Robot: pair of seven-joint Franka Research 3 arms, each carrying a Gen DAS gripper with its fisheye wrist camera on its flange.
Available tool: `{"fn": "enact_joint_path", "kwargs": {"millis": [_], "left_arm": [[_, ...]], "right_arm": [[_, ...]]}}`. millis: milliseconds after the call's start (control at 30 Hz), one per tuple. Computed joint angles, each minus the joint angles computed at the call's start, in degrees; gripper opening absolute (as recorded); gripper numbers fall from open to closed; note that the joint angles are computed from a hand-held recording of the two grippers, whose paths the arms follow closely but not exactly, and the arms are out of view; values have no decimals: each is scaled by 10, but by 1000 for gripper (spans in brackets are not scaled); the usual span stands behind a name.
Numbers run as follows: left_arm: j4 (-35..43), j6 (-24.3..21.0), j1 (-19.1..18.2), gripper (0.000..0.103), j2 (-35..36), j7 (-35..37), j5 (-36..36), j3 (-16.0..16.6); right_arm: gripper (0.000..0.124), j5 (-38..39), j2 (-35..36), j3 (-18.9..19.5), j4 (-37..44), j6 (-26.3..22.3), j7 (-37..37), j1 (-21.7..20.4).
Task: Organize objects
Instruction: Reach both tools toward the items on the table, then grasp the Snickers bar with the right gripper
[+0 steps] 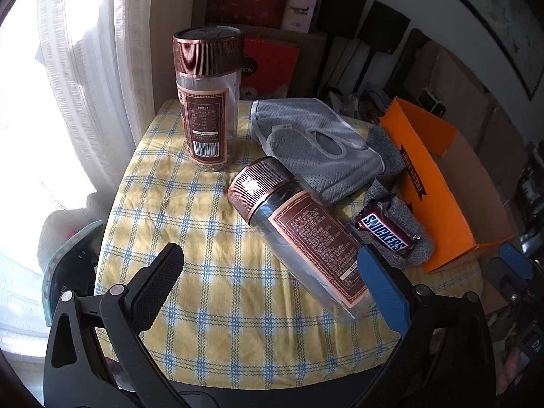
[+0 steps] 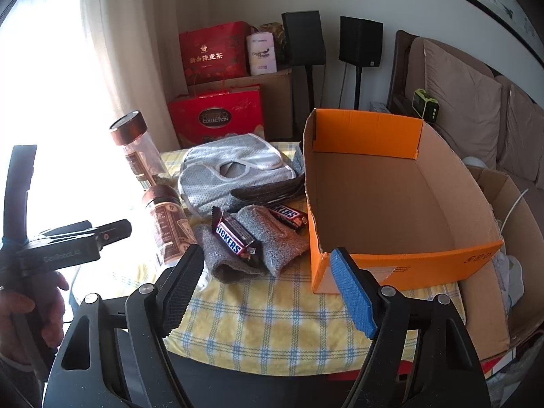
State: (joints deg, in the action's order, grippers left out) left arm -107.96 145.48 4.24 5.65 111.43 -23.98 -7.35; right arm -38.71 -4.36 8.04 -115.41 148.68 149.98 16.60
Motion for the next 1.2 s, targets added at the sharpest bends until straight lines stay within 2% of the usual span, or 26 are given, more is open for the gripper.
{"fn": "enact_joint_path", "kwargs": {"millis": [133, 200, 300, 433, 633, 733, 800, 867, 933, 1067, 1200], "left_arm": [[39, -24, -8, 102, 39, -47, 25, -5], [55, -39, -4, 102, 53, -56, 16, -12], [69, -36, -8, 102, 68, -80, 36, -18], [85, -34, -25, 102, 89, -131, 116, -13], [109, -57, -19, 103, 111, -166, 134, -22], [111, -60, -10, 103, 117, -153, 120, -33], [104, -56, 5, 98, 115, -116, 84, -45], [100, -66, 20, 85, 110, -79, 43, -53], [91, -66, 20, 81, 101, -64, 39, -48], [69, -65, 27, 72, 82, -18, 15, -41], [43, -60, 29, 69, 60, 9, 3, -29]], "right_arm": [[79, 6, 2, 0, -1, 2, -3, 2], [79, 7, 2, -1, -2, -2, -3, 2], [79, 11, 2, -2, -7, -1, -3, 1], [79, 14, 3, -3, -10, 2, -5, 0], [79, 9, 9, -3, -7, 4, -9, 3], [79, 15, 12, -5, -5, 9, -18, 5], [79, 11, 14, -5, -2, 6, -24, 7], [79, 5, 17, -4, 2, 1, -29, 10], [76, 10, 19, -7, 4, 3, -40, 11], [63, 45, 33, -12, 15, 18, -85, 15], [58, 87, 64, -20, 43, 33, -144, 23]]}}
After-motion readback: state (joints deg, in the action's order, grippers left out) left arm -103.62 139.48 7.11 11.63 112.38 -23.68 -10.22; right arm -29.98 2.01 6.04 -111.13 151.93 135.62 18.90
